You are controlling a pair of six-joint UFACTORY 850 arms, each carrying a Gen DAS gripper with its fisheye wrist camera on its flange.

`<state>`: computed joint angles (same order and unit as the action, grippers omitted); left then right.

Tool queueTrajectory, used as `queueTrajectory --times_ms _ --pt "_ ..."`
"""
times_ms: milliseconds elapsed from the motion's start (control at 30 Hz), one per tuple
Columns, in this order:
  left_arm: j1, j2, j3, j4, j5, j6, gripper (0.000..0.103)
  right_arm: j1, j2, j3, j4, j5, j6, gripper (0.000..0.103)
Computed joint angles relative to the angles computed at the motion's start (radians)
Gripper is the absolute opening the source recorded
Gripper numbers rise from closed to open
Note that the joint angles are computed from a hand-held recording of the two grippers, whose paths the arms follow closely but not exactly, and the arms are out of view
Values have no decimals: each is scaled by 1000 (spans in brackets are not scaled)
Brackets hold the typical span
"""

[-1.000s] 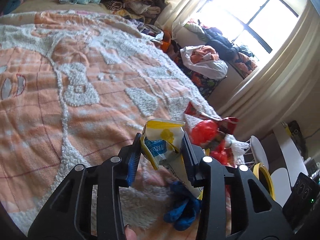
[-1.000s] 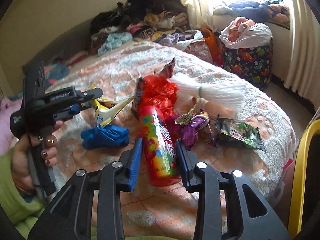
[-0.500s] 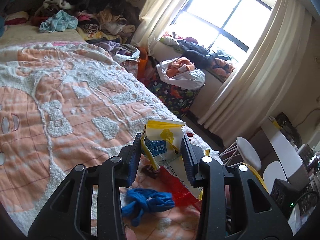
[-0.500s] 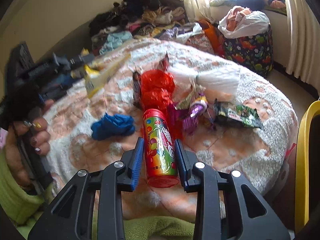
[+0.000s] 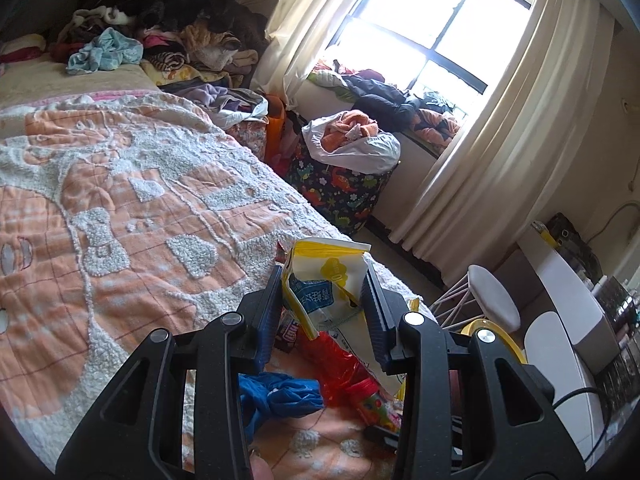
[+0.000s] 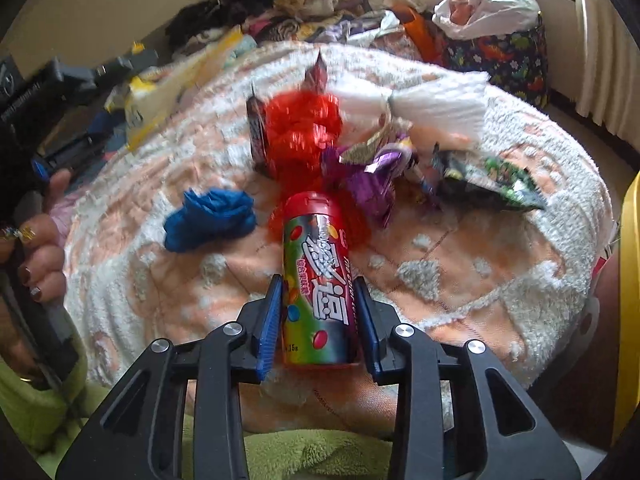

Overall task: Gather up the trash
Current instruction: 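Carry the wrapper and candy tube in both tools over the yellow bin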

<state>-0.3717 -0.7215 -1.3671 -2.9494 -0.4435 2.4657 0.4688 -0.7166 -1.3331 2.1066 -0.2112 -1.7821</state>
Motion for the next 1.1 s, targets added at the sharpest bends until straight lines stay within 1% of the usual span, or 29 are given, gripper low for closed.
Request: queueTrajectory --times_ms 33,100,267,367,600,767,933,1100 --pt "-2 1 0 1 0 0 31 -5 13 17 102 -15 -94 33" --pt "-6 3 -2 -3 0 8 31 -14 38 49 230 -57 -209 33" --pt "-20 7 -11 -2 3 19 31 -41 115 134 386 -139 -353 33" --pt "-29 9 -16 0 6 28 31 -55 156 176 469 -168 -427 33" --pt "-53 7 -32 10 21 45 31 -88 232 249 623 -199 -556 33" --pt "-74 5 -44 18 28 52 31 -109 273 288 696 -211 -619 33" --pt "-97 1 -59 15 35 69 31 -108 301 312 820 -201 -735 33" --pt "-116 -4 -73 26 43 79 31 -116 320 334 894 -209 -788 33"
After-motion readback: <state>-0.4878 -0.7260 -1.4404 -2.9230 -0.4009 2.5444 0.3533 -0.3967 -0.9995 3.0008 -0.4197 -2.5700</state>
